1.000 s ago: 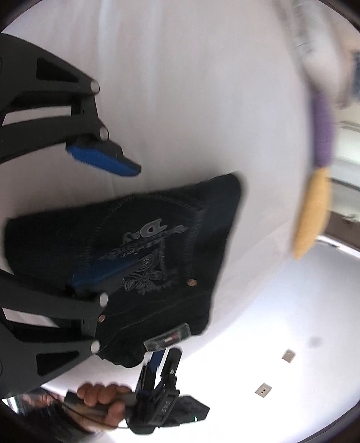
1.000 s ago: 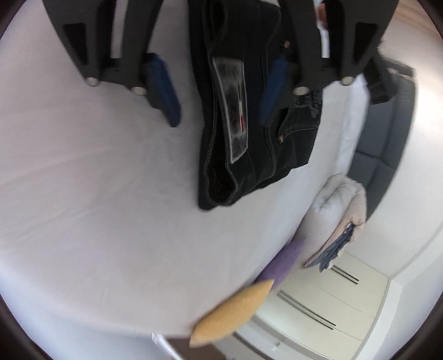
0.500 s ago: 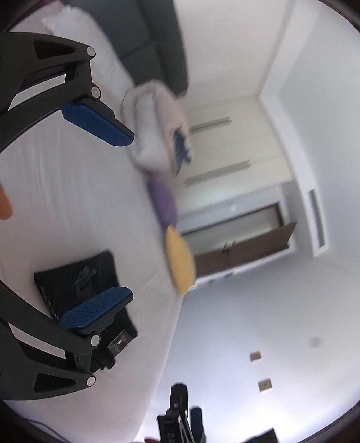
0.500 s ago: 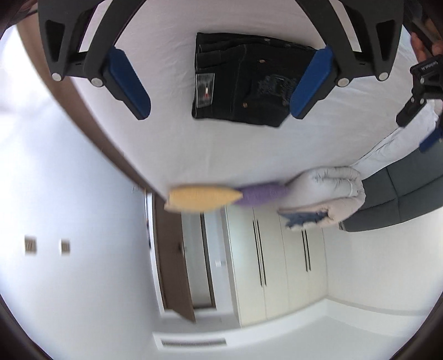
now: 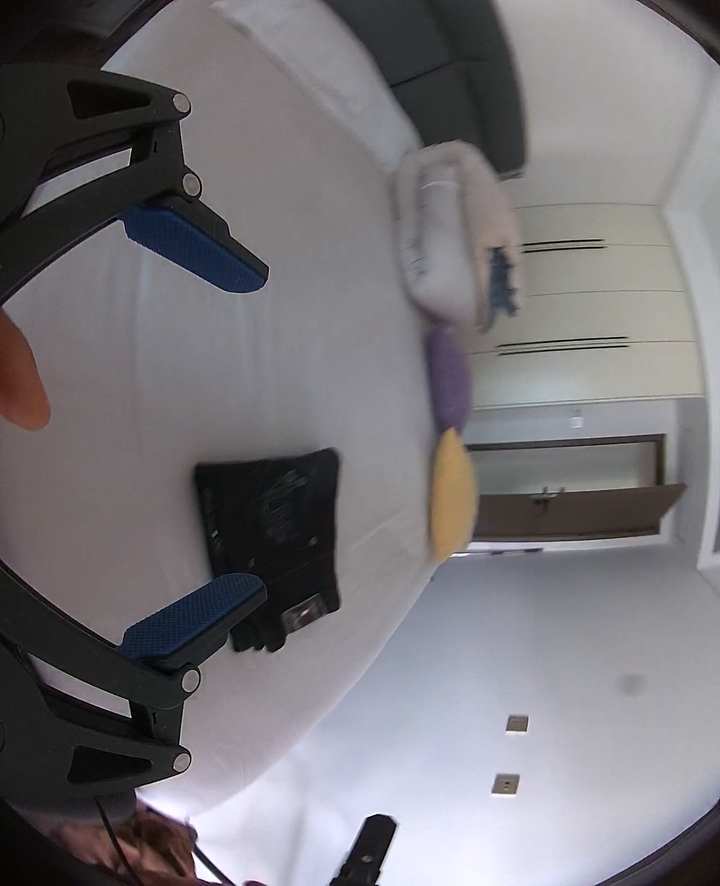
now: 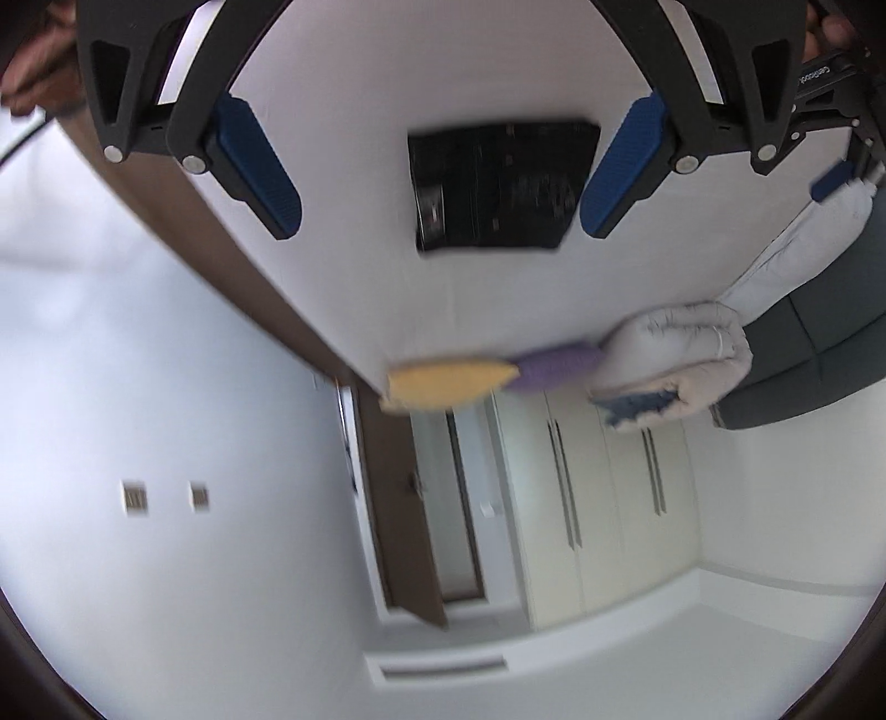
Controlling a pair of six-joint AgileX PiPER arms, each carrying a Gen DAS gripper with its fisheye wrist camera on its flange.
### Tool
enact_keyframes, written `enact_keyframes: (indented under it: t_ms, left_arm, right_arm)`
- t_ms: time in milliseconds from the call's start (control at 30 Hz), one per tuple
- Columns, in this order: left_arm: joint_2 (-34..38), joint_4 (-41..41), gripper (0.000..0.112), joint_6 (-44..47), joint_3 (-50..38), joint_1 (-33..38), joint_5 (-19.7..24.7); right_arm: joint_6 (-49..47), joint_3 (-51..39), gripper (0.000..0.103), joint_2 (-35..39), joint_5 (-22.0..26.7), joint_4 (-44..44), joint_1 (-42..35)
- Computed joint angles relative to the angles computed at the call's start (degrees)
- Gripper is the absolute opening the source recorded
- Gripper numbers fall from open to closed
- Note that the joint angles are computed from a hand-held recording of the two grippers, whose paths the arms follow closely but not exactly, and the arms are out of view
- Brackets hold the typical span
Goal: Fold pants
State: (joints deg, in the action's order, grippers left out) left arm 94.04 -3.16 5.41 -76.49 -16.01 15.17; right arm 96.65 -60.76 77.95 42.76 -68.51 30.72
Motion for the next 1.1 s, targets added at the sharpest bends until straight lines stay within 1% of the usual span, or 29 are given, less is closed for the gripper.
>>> enact_keyframes:
  t_ms: [33, 67, 133, 200, 300, 500, 600, 767, 1100]
  left_arm:
    - [0.4, -1.0, 0.103, 0.8, -0.3, 0.4, 0.9]
    - [1.4, -0.2, 0.103, -0.1, -0.6, 0.3, 1.4]
    - [2.4, -2.6, 0.103, 2.0, -0.9, 0.6, 2.4]
    - [4.1, -3.4, 0.103, 2.0, -1.8, 0.6, 4.0]
    - [9.1, -5.6, 0.103, 3.8, -5.0, 0.5, 4.6]
    - [12.9, -5.6, 0.103, 3.9, -6.8, 0.4, 4.3]
    - [14.3, -4.8, 0.103, 2.7, -7.7, 0.9, 4.2]
    - [15.0, -3.8, 0.103, 1.3, -8.4, 1.6, 4.7]
    - [15.7, -3.6, 0.103, 0.4, -8.3, 2.3, 4.6]
  right_arm:
    - [1.3, 1.0, 0.103, -0.3, 0.0, -0.1, 0.0]
    - [1.5, 1.1, 0.103, -0.4, 0.4, 0.9, -0.2]
    - [1.8, 1.4, 0.103, -0.4, 1.4, 2.3, 0.5]
    - [1.5, 2.1, 0.103, 0.0, 0.8, 2.5, 0.7]
    - [0.0, 2.3, 0.103, 1.7, -0.7, 3.5, 0.6]
    - [-1.5, 1.3, 0.103, 5.1, -2.2, 4.6, 1.6]
    - [-2.2, 0.4, 0.103, 6.7, -2.6, 5.0, 1.9]
    - [-4.5, -0.8, 0.103, 9.4, -3.3, 8.3, 1.4]
    - [-6.0, -2.5, 0.103, 12.2, -2.1, 10.1, 2.1]
